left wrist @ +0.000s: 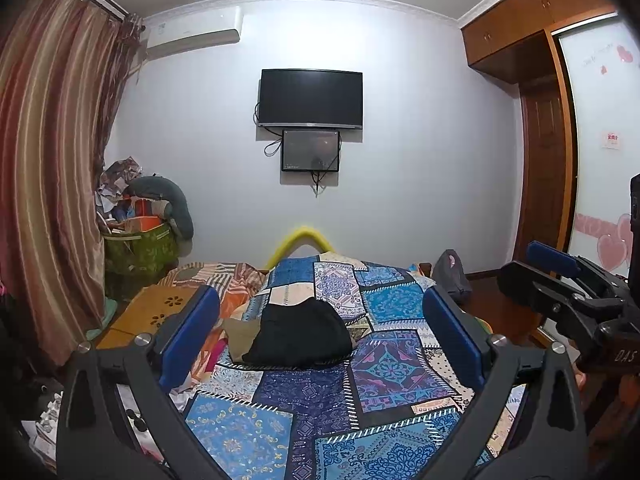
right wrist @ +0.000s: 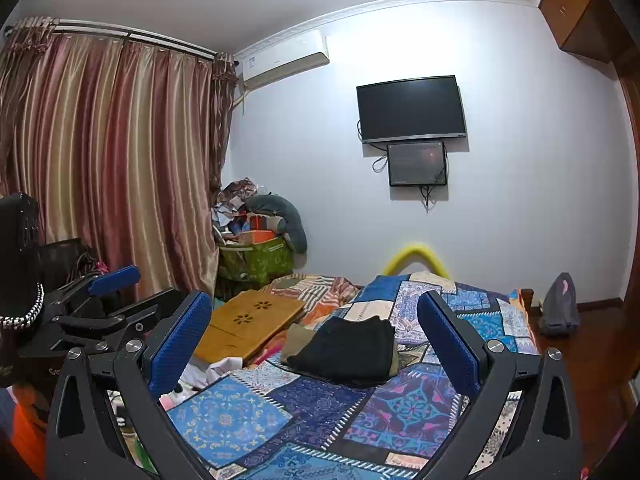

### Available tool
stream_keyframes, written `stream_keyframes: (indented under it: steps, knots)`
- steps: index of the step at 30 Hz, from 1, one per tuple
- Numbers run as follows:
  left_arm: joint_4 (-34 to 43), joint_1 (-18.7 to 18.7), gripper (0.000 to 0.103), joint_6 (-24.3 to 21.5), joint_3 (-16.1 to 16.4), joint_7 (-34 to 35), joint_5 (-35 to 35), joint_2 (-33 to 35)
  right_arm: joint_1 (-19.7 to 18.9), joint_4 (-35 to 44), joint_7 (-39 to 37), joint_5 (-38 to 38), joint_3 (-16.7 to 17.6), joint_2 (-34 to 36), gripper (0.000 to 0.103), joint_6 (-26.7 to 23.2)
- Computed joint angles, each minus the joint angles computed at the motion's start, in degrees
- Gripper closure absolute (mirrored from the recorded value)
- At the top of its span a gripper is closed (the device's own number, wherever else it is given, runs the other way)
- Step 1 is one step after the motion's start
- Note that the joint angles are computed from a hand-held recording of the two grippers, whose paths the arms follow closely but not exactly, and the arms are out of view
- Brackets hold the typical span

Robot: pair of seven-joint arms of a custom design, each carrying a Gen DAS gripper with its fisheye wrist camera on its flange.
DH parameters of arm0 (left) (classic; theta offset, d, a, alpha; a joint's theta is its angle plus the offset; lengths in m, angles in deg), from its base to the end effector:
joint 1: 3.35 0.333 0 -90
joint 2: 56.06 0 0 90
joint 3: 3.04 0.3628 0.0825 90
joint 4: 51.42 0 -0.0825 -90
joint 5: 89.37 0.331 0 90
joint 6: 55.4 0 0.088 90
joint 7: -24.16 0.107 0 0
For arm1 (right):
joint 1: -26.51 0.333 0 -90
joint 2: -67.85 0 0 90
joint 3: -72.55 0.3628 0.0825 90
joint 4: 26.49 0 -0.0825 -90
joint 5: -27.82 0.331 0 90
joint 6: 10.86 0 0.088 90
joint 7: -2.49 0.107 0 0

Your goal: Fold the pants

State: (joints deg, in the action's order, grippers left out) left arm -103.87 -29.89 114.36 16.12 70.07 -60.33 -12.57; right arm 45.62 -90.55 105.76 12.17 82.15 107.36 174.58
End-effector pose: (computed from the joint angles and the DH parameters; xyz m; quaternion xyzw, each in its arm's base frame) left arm 0.7246 -0.2665 0.6396 -0.5319 0.5647 -0.4668 0.4247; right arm 0.6745 0.3303 0.6377 -0.6346 0.4056 -0.3144 0.5778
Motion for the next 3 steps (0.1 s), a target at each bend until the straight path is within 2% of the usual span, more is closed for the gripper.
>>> stream_keyframes:
  steps: [3]
  knots:
    - [0.6, 0.6, 0.0, -0.6, -1.2, 1.2, -0.5, 0.3, 0.1, 0.2, 0.0, 0.2, 0.0, 0.1, 0.001, -0.4]
